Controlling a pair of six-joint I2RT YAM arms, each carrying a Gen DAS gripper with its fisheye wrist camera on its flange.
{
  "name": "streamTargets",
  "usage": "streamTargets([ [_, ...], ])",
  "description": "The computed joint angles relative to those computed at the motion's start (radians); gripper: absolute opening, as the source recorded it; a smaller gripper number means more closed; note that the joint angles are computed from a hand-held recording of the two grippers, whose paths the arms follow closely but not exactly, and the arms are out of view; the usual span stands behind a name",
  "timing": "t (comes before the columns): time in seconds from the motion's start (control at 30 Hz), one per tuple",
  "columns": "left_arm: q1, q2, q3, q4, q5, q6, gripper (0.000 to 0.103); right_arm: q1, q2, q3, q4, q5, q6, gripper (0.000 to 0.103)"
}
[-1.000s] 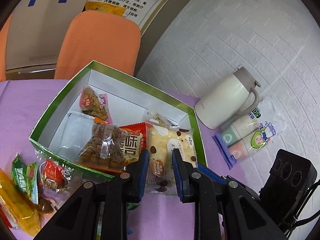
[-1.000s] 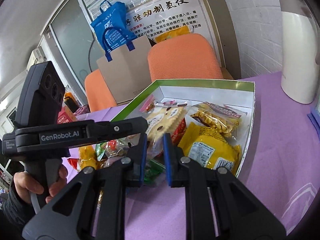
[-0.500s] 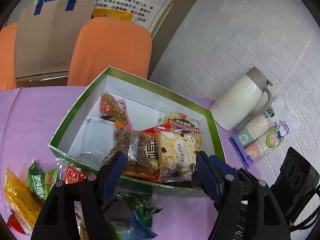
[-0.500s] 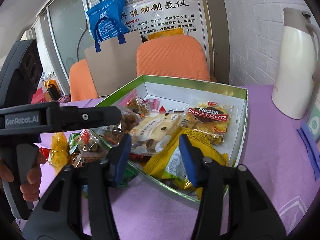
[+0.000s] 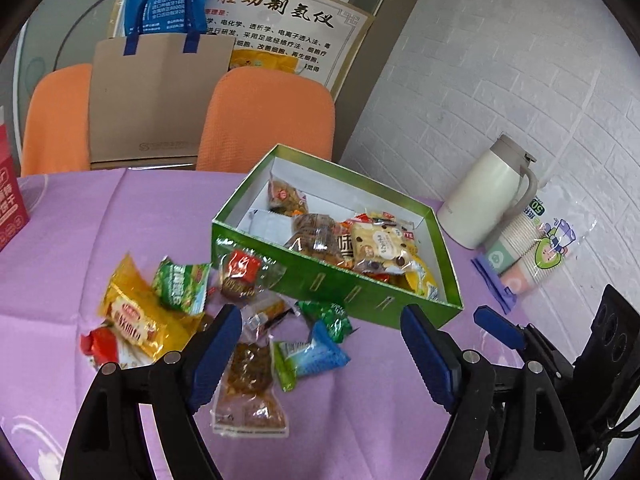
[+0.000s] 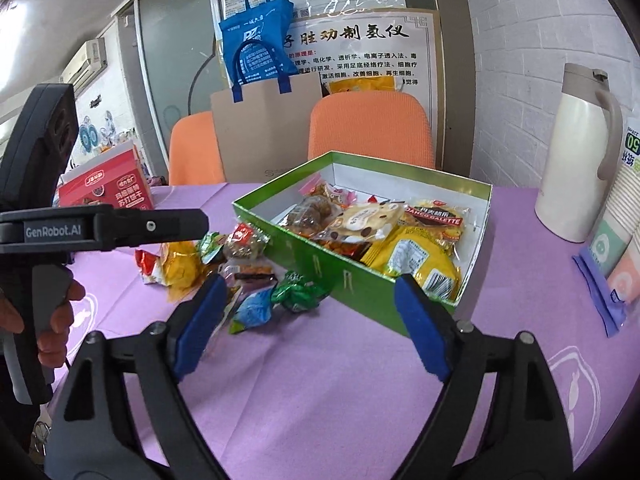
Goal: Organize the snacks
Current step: 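Grasp the blue wrapper with the right gripper while the left gripper grasps the brown jerky bag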
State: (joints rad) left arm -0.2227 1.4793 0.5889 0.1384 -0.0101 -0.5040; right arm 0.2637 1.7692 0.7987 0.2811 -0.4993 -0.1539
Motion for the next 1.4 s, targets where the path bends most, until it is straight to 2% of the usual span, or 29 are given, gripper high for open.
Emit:
streamTargets([
  [0.17, 0.007, -0.087, -0.151, 0.047, -0.005, -0.028, 0.086, 0.035, -0.016, -0.049, -0.018, 0.008, -0.023, 0.087],
  [0.37, 0.046, -0.179, -0.337, 0.128, 0.009, -0.057, 0.089, 0.093, 0.053, -0.029, -0.059, 0.035, -0.022, 0.087],
  [0.63, 0.121, -0.27, -0.434, 0.131, 0.071, -0.033, 0.089, 0.181, 0.22, 0.162, -0.146, 0.092, 0.075, 0.085],
  [0.7, 0.136, -0.283, -0.442, 0.132, 0.084, -0.025, 0.089, 0.202, 0.272, 0.221, -0.155, 0.126, 0.102, 0.081],
  [0.8, 0.147, -0.279, -0.444, 0.141, 0.1, -0.004, 0.088, 0.211, 0.34, 0.294, -0.179, 0.129, 0.134, 0.062],
  [0.83, 0.148, -0.273, -0.443, 0.146, 0.107, 0.0, 0.088, 0.207, 0.36, 0.315, -0.196, 0.116, 0.141, 0.04],
  [0.87, 0.147, -0.265, -0.441, 0.152, 0.114, 0.004, 0.088, 0.199, 0.373, 0.329, -0.217, 0.087, 0.14, 0.027],
  [0.9, 0.148, -0.254, -0.439, 0.163, 0.123, 0.011, 0.088, 0.183, 0.37, 0.319, -0.213, 0.044, 0.145, 0.027],
  [1.03, 0.141, -0.144, -0.402, 0.233, 0.161, 0.027, 0.088, 0.145, 0.295, 0.225, -0.215, 0.018, 0.071, 0.026],
  [1.2, 0.089, 0.082, -0.274, 0.303, 0.147, 0.041, 0.086, 0.08, 0.218, 0.12, -0.228, -0.019, -0.007, 0.027],
  [1.27, 0.078, 0.171, -0.198, 0.295, 0.118, 0.055, 0.084, 0.062, 0.204, 0.095, -0.225, -0.036, -0.014, 0.027],
  [1.4, 0.078, 0.309, -0.058, 0.23, 0.097, 0.07, 0.072, 0.043, 0.194, 0.081, -0.225, -0.052, -0.014, 0.029],
])
